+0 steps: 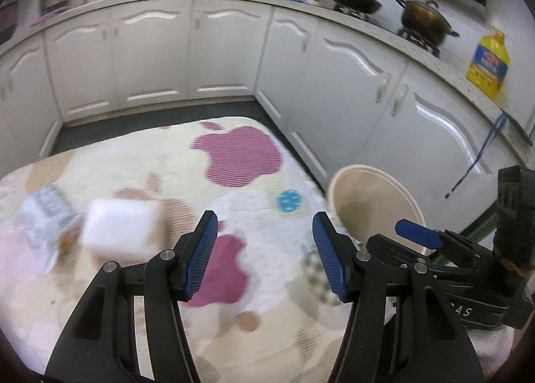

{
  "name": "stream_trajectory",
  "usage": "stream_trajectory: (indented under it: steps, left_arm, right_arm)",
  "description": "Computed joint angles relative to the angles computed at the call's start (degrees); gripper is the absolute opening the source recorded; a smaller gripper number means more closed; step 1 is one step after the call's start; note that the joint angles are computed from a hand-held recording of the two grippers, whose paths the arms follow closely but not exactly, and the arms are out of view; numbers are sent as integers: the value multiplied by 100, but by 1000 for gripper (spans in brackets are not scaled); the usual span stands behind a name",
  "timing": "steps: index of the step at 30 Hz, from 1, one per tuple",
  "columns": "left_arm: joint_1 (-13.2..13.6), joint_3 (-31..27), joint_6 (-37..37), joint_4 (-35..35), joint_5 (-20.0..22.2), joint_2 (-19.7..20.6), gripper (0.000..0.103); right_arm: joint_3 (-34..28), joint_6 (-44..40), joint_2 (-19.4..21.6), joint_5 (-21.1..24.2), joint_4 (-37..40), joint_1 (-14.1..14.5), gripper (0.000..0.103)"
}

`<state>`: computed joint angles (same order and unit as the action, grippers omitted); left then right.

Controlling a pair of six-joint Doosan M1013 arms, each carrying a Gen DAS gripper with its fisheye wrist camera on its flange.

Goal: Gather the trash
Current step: 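Move both open tools back to the remaining trash on the quilt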

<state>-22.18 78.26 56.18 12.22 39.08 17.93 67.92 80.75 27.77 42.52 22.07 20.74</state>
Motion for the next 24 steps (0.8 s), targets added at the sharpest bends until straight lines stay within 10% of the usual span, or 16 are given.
stream_trajectory:
  steps: [24]
  left_arm:
    - [703, 1136, -1463, 754, 103, -898, 58]
  right_arm:
    - [-1056, -1677, 691, 1126, 710, 639, 75]
